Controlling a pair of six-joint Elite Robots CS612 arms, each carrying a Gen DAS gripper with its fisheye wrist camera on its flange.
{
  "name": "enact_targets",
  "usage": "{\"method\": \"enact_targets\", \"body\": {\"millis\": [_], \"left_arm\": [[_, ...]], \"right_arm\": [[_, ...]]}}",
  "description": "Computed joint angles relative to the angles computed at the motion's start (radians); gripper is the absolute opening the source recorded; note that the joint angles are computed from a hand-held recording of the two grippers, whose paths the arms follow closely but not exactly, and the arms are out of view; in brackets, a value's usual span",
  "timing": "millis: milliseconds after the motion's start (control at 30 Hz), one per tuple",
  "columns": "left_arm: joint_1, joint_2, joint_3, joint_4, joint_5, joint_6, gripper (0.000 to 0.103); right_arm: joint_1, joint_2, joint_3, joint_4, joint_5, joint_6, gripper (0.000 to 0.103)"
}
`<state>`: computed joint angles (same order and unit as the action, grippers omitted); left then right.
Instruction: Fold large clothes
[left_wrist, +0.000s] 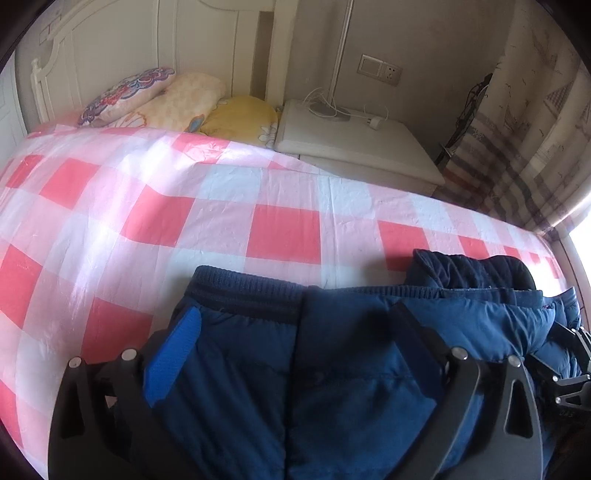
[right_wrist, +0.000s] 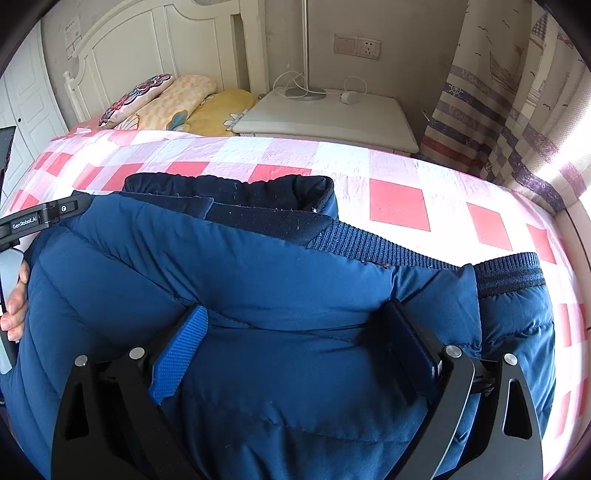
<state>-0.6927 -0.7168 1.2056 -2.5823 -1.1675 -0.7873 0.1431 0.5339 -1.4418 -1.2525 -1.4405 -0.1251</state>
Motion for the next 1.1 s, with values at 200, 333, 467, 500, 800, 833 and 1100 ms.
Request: {"method": "enact_targets", "body": {"millis": [200, 333, 467, 500, 800, 833, 1100], "left_arm": [[-0.002, -0.005, 0.006, 0.003, 0.018, -0.031, 0.101], [-0.052, -0.037, 0.003, 0.142, 0.201, -0.070, 0.101], [-0.101, -0.071, 0.065, -0.024, 0.186, 0.108, 0.101], [-0.116, -0.065, 0.054, -0.003, 0.222, 0.153, 0.101], [-0.138, 0.005, -0.019, 0.151, 0.251, 0.226, 0.102], [-0.137, 0.005, -0.017, 0.150, 0.252, 0.226, 0.102], [-0.147, 0.010, -0.021, 0.163, 0.300, 0.229, 0.102]], "right_arm": [[-0.001, -0.011, -0.003, 0.029, -0.012, 0.000, 0.091], [-0.007, -0.006, -0.086, 0.077, 0.052, 0.022, 0.091], [0.027, 0.019, -0.156, 0.116, -0.006, -0.145, 0.091], [0.036, 0.031, -0.166, 0.101, -0.038, -0.169, 0.091], [0.014, 0.054, -0.169, 0.095, 0.027, -0.082, 0.098], [0.013, 0.057, -0.172, 0.088, 0.028, -0.078, 0.098], [0.034, 0.051, -0.201, 0.102, -0.085, -0.038, 0.098]]}}
